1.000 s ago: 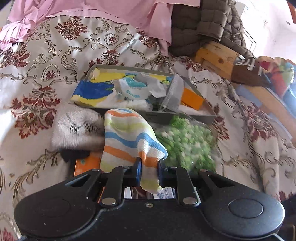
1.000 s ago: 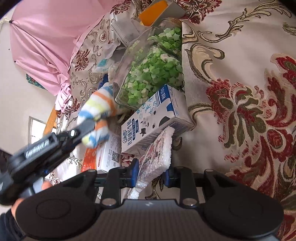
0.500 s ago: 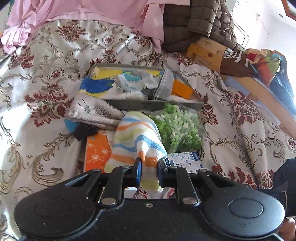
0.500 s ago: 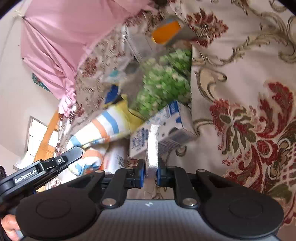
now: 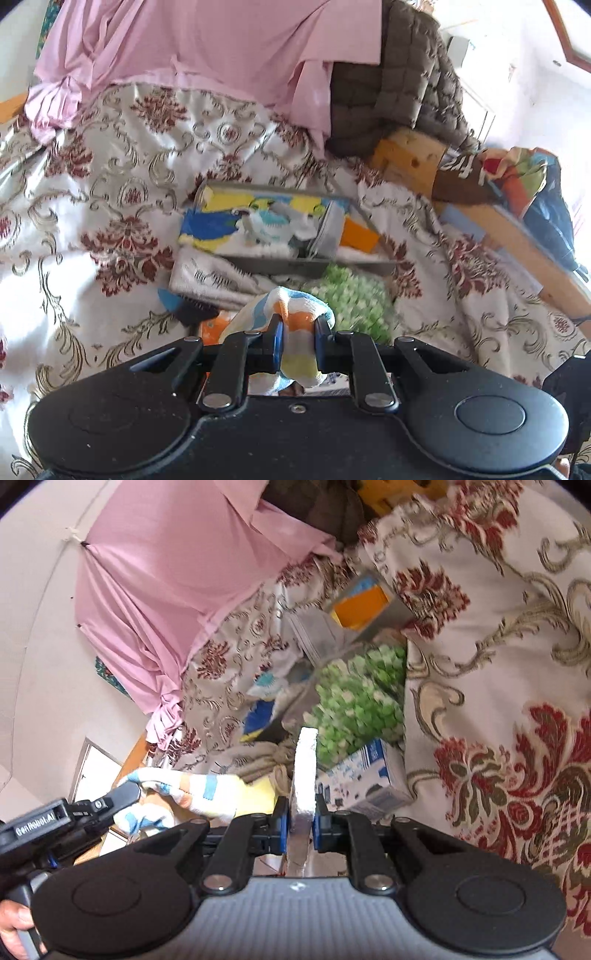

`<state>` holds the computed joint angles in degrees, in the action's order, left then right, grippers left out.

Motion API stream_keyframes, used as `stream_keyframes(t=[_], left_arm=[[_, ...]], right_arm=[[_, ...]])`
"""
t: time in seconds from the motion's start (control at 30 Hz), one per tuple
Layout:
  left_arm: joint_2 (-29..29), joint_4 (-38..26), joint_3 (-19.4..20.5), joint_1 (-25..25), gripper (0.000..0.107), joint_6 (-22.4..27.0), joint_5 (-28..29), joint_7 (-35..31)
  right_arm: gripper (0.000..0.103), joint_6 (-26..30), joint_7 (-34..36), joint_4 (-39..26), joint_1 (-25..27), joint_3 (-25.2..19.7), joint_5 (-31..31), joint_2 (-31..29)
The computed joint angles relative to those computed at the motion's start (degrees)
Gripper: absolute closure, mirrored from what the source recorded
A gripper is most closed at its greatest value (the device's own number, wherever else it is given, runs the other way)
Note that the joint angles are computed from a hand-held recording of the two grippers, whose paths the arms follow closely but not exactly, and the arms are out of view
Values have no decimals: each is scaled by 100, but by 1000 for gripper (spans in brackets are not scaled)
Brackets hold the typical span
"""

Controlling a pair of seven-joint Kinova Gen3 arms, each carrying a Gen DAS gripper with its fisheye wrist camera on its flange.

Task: Organize soft objects
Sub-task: 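Lift and carry the pouch and striped towel over the painted tray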

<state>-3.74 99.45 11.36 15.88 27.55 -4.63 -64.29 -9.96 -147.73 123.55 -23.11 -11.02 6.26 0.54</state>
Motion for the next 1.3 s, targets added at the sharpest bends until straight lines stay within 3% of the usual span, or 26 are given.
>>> stream_keyframes(t=[0.1,0.37,0.47,0.53,0.8,0.97,1.1,1.3], left_arm=[[-39,-60,60,19,90,-29,-90,90],[44,-245,92,75,90,-103,-161,144],[122,-333,70,86,90,-171,-183,182],[197,-429,54,94,90,-210,-240,216],[652,-949,-91,257,90,-299,-754,534],[1156,-1486,-333,433,90,-409,-961,524],[1671,-1981,-577,548,90,-693,-921,455],[2591,-2821,-988,799,90,-1319,-716,421]], right_arm=[[89,63,699,-36,162,-211,-593,-51],[89,-83,2562,-130,2122,-2302,-2368,27],[89,-144,3261,-211,2314,-2507,-2980,58],[89,-244,3727,-296,2018,-2201,-3249,102],[89,-543,5591,-1124,95,-103,-4009,602],[89,-662,6713,-1870,-531,673,-4693,1076],[89,-1135,7645,-2169,-1434,1735,-5211,1397],[89,-1223,9043,-2638,-2571,3328,-6495,1938]])
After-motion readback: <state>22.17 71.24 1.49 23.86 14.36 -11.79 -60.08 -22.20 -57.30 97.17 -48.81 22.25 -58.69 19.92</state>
